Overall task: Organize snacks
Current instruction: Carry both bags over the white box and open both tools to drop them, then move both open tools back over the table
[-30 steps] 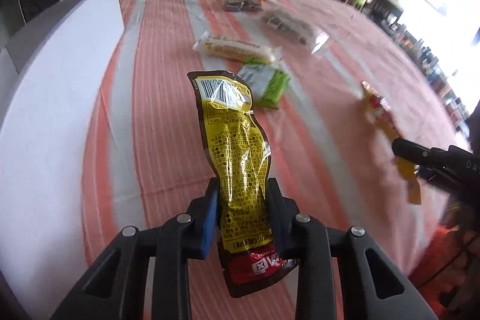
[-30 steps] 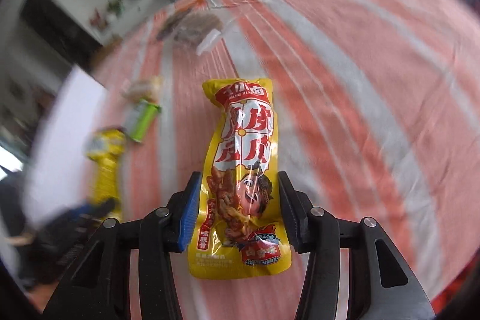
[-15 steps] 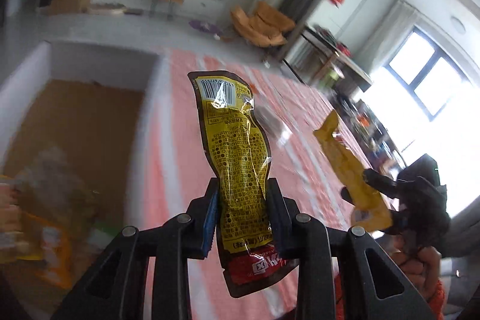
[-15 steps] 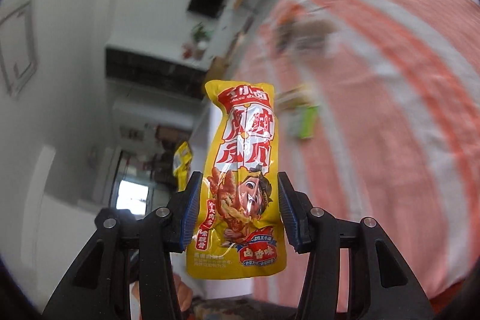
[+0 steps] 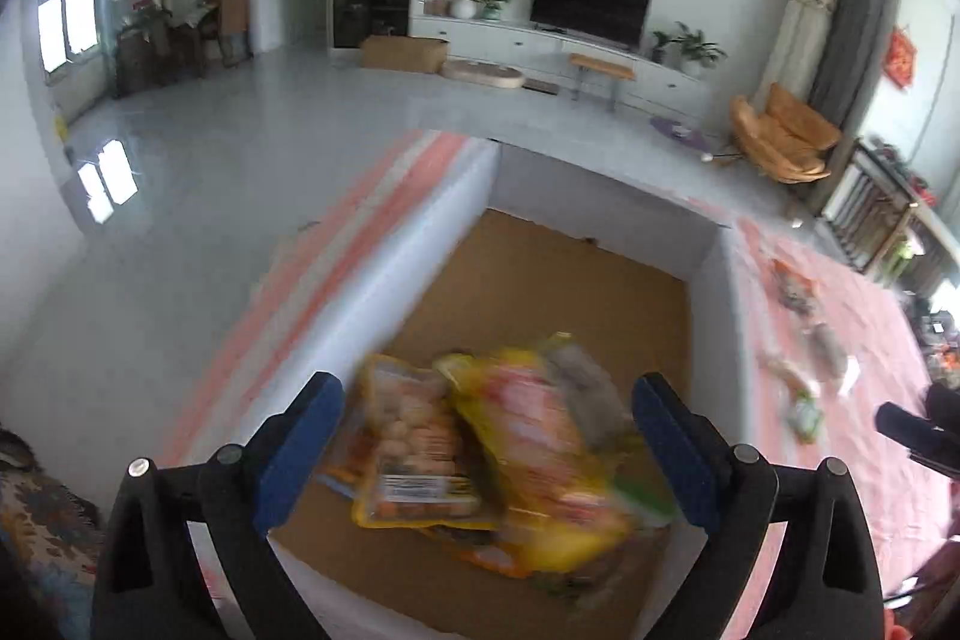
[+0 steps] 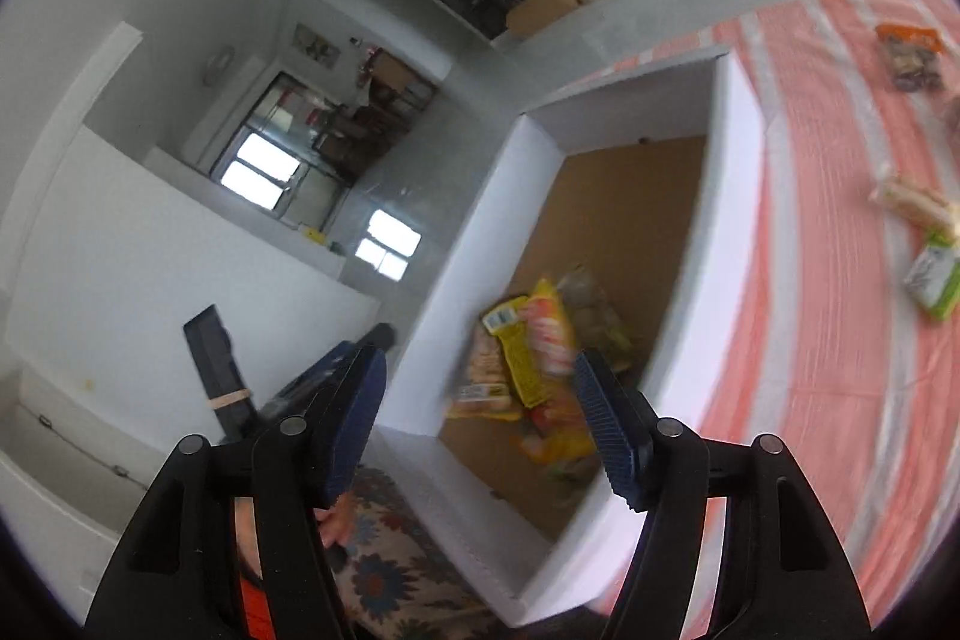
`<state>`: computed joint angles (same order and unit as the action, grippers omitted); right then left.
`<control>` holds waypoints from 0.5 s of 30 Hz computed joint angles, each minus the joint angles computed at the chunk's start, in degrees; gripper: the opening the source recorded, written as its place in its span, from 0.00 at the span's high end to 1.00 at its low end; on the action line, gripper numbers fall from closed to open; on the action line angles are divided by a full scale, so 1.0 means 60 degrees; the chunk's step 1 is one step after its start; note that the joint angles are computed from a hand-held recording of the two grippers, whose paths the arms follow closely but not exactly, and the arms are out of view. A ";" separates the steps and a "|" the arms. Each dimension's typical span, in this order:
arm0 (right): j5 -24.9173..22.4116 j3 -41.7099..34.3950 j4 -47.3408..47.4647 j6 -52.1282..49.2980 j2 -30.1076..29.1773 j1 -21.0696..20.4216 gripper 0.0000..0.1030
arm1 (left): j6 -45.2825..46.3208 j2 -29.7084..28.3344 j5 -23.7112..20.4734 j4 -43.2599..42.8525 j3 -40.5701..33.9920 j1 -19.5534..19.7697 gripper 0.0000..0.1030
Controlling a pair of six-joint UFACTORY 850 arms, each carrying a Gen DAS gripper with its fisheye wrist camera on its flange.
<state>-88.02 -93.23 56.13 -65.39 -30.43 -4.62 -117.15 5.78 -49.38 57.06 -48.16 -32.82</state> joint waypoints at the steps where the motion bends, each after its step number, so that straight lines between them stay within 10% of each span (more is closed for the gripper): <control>1: 0.0616 0.0230 -0.0044 -0.0335 0.0128 -0.0182 0.33 | -0.0138 -0.0096 0.0461 0.0205 -0.0047 0.0005 0.06; 10: 0.9490 0.1615 -0.0873 -0.2278 -0.0373 -0.1329 0.32 | 0.0886 -0.3023 0.4570 0.1412 -0.2608 -0.0535 0.06; 15: 1.0354 0.1123 -0.1528 -0.0803 -0.1236 -0.1969 0.31 | 0.4182 -0.5797 0.4287 -0.0801 -0.5052 -0.0846 0.06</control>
<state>-25.90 -86.49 46.96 -70.21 -37.85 -16.44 -92.06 -29.00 -23.65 52.26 -78.47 -37.89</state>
